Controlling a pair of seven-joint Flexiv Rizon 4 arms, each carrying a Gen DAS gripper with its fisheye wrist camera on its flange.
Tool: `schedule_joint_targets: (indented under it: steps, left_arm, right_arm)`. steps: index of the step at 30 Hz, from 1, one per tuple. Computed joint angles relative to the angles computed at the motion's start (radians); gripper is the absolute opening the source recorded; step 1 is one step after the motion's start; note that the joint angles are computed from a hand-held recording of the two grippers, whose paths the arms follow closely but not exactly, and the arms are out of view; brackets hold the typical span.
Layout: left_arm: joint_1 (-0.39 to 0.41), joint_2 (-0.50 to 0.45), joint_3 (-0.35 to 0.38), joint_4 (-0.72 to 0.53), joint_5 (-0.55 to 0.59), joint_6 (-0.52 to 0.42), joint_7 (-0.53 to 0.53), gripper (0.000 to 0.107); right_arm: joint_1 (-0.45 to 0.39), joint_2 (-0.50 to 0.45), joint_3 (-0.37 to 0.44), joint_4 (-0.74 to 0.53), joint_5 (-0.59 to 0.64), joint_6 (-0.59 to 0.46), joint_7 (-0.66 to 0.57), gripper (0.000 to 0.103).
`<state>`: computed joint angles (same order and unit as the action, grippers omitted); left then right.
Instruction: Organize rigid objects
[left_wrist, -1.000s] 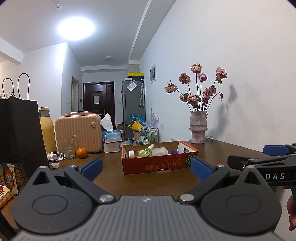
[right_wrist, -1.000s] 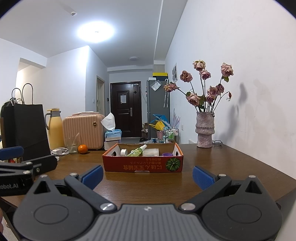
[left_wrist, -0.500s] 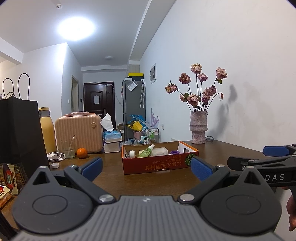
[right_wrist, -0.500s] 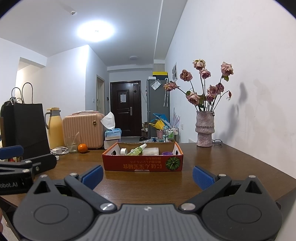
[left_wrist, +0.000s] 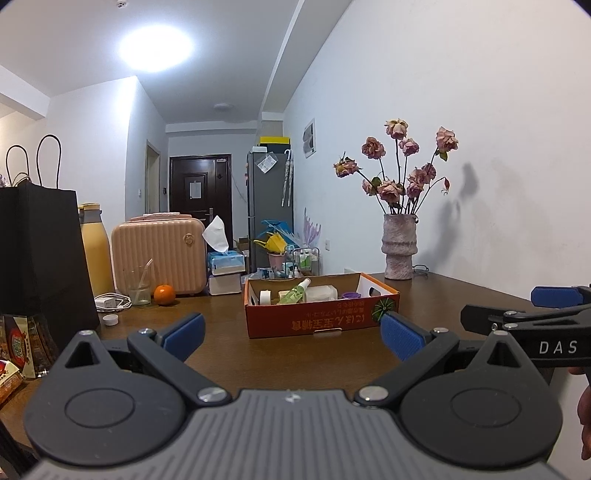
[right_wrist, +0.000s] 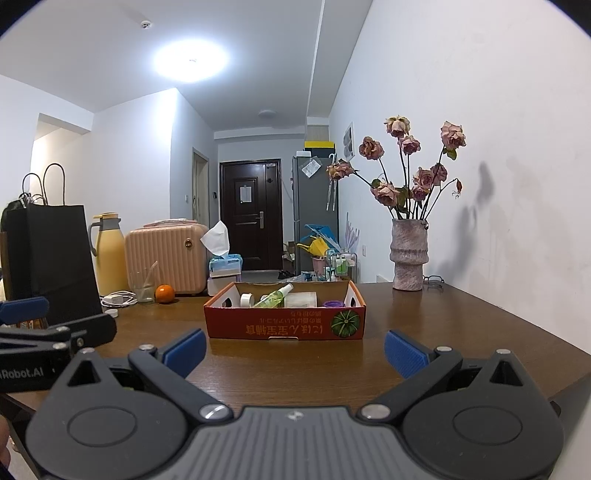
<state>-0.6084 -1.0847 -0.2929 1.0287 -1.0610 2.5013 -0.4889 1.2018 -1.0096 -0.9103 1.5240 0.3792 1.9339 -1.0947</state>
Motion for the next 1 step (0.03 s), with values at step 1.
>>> schedule_joint_targets:
  steps: [1]
  left_arm:
    - [0.0,-0.001,0.0,-0.001,-0.001,0.001,0.0,0.103]
  right_arm:
    - [0.0,0.0,0.0,0.0,0.0,0.0,0.0,0.103]
